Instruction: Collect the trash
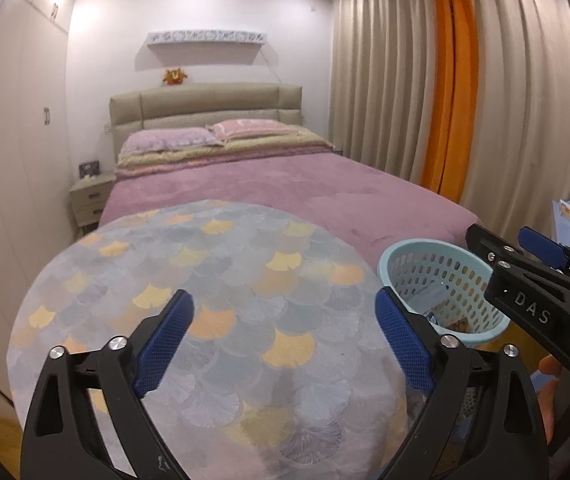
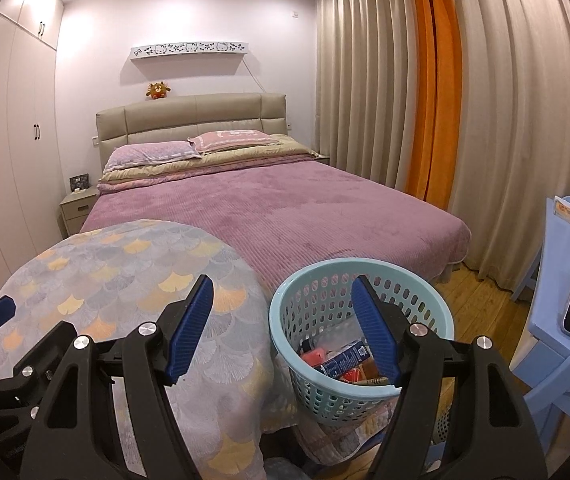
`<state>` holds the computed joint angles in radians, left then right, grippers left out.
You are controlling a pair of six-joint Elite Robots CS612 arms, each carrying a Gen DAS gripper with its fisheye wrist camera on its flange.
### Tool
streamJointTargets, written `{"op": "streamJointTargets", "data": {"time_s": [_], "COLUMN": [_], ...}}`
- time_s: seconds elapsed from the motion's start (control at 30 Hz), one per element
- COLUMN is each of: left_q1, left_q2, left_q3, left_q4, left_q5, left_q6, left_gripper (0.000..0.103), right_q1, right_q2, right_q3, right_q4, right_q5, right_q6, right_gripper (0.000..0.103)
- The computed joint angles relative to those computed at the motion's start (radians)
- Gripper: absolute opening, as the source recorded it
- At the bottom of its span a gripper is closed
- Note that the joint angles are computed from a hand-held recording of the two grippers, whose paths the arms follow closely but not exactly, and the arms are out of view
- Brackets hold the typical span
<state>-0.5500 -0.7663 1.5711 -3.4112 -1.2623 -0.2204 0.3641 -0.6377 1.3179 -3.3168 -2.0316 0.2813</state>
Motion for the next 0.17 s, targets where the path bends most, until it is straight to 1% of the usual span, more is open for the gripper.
{"op": "streamJointTargets", "data": {"time_s": [0.07,0.17], "left_q1": [0.009,0.011], "left_q2": [0.004,0.008], "left_q3": [-0.009,-0.014], "left_q4": [0.007,0.009], "left_q5": [-0.024,-0.002], "left_q6": [-0.02,-0.023], "left_gripper": [0.095,0.095], "right_q1": [0.0,0.0], "right_q2": [0.0,0.003], "right_q3": [-0.003,-0.014], "right_q4": [0.006,0.017], "right_q5": [0.001,0.006], "right_q6": [-0.001,-0.007], "right_gripper": [0.068,0.068]}}
